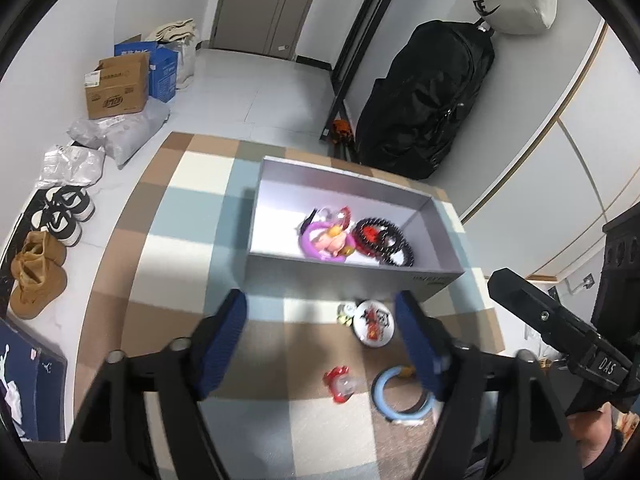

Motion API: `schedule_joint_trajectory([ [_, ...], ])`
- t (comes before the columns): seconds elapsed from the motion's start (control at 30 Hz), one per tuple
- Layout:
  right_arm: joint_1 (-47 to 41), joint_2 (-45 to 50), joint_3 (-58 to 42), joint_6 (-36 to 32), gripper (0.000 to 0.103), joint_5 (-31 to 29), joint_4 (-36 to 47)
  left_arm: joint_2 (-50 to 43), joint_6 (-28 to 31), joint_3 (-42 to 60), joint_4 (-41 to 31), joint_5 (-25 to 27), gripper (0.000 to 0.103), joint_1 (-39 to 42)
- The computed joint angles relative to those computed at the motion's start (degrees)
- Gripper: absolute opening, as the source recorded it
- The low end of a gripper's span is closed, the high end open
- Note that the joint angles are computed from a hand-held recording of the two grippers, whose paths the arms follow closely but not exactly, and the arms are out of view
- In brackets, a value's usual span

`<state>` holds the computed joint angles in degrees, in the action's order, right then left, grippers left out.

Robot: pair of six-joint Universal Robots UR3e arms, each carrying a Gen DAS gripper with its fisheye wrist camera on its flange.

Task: Organize jewelry
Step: 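Withdraw both tools from the box back over the remaining jewelry, then grasp the red pacifier-shaped charm with the left tool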

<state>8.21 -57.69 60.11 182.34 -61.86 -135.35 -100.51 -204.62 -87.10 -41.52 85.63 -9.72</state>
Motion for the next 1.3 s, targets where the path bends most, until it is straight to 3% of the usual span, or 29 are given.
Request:
schedule_joint_trajectory([
  [0.27,1.60,-1.90,3.83,-1.68,0.103,-2.87,-0.01,1.28,2.11,-2.75,-3.03,2.08,0.076,-1.36],
  [0.8,1.73,-2.52,5.08,-0.48,0.103,-4.20,1.35,-0.68,4.82,-2.68,-5.64,-1.58,0.075,-2.69],
  [0.87,1.68,-2.24,4.60,-0.44,0.103,-4.11,2.02,-0.52,4.62,-3.51,-4.50,-0.57,0.060,-2.96],
  [0.93,1.79,-1.88,4.07,-0.35,0.103,-4.49,2.29,-0.76,4.84,-3.28,-5.39,-0.98,0.053,-3.01],
  [1.23,2.33,-1.20,2.99,-0.42,0.103,-4.70,2.50,-1.52,5.73,-2.98,-3.52,-2.17,0.051,-3.35],
  [1.3,2.47,-1.11,2.92,-0.53,0.103,-4.95,2.46,-1.77,5.91,-2.82,-3.38,-2.88,0.045,-3.26],
])
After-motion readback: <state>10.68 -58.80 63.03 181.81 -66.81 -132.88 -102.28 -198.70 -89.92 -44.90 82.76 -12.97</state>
